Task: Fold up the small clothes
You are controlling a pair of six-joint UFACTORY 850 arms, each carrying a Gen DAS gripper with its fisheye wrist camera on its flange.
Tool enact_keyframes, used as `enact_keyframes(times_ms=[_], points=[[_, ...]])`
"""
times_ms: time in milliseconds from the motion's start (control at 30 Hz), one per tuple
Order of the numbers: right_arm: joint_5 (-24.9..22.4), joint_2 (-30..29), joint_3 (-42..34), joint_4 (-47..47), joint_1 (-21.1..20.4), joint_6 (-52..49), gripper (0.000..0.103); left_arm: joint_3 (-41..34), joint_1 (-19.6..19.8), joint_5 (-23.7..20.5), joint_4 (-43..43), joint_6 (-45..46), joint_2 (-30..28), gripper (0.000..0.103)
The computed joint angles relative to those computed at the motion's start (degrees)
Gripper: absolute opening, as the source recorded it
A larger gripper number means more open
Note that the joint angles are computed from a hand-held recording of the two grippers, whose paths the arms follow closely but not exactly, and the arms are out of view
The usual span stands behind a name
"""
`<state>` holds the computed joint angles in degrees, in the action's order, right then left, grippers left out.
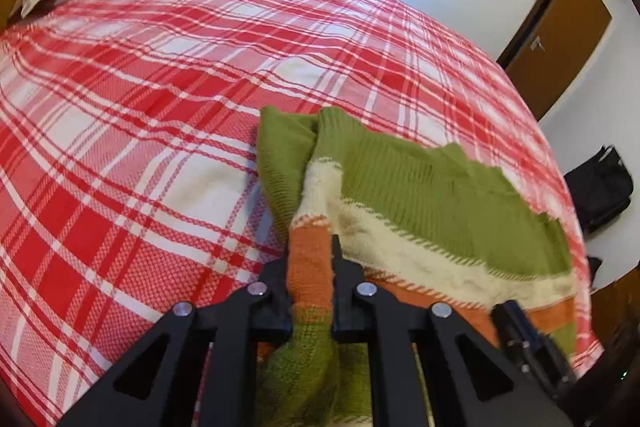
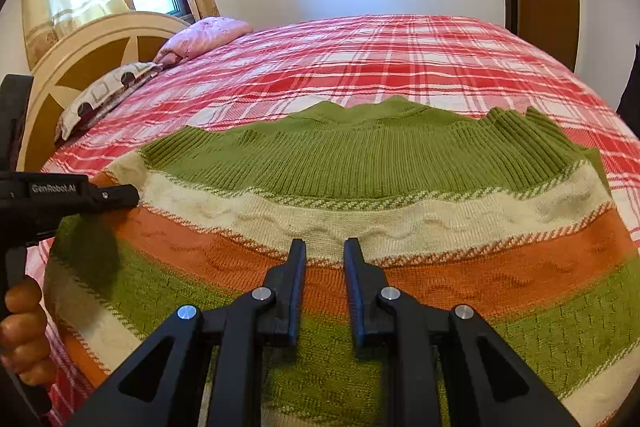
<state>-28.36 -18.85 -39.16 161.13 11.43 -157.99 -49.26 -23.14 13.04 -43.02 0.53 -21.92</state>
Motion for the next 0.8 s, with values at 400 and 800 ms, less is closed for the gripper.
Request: enact_keyframes(times_ms=[400,800], points=[[-6.5,1.2,0.7,-23.3,-6.7,27.6,0.020,-3.4,-6.3,1.5,-22.3,27.3,3.7,0.011],[-14.2,3.0,4.6,-32.4,-16.5,38.9,0.021,-14.6,-15.7,7.7,-48.3,58.1,-6.9,0.011]])
